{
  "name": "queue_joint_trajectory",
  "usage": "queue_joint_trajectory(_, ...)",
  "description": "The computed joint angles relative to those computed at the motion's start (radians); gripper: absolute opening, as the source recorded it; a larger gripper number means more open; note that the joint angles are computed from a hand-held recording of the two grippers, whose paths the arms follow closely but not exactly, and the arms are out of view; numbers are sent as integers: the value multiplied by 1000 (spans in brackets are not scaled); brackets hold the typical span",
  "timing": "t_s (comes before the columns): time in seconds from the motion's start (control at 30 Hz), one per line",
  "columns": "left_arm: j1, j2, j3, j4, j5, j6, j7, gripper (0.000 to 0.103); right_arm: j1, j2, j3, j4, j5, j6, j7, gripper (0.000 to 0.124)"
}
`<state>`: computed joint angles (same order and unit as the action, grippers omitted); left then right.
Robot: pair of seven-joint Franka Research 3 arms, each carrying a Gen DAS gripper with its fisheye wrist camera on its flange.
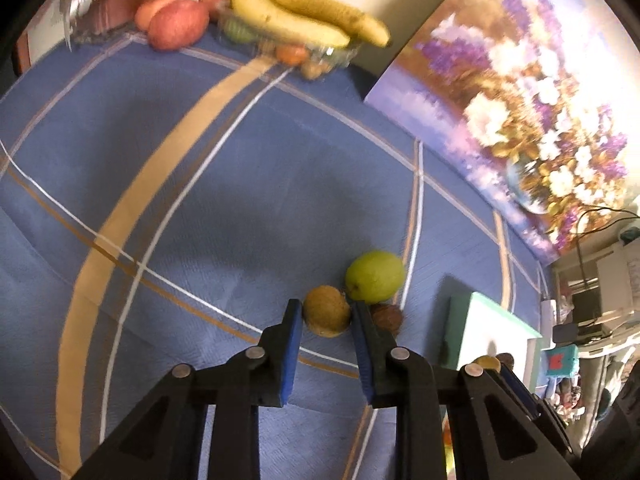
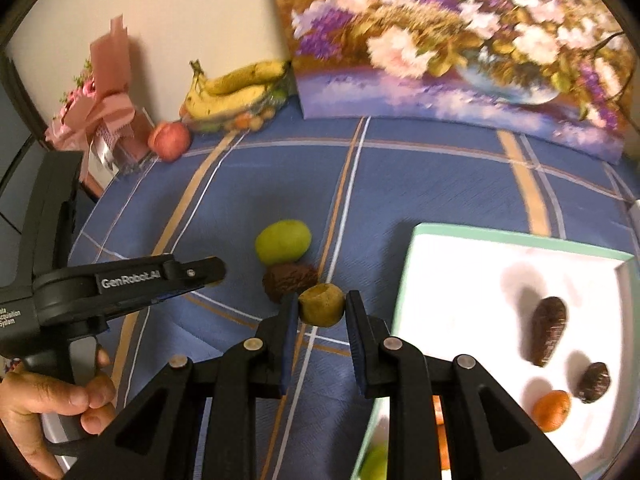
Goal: Organize fruits
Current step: 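Grasp a small yellow fruit with the right tool while the left tool grasps a brown kiwi, then carry the yellow fruit with the right tool while the left tool carries the kiwi to the tray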
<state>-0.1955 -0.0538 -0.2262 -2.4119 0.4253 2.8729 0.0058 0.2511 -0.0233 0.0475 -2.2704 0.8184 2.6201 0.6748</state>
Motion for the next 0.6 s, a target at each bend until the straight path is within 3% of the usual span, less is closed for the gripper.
queue_joint_trajectory(0.27, 5, -68, -34, 32, 139, -92, -79, 27, -18, -77, -31, -37, 27, 22, 23, 25)
queue_joint_trajectory(0.6, -31, -50, -60, 103, 166, -176, -56, 27, -48, -104, -66, -50, 8, 28, 74, 25)
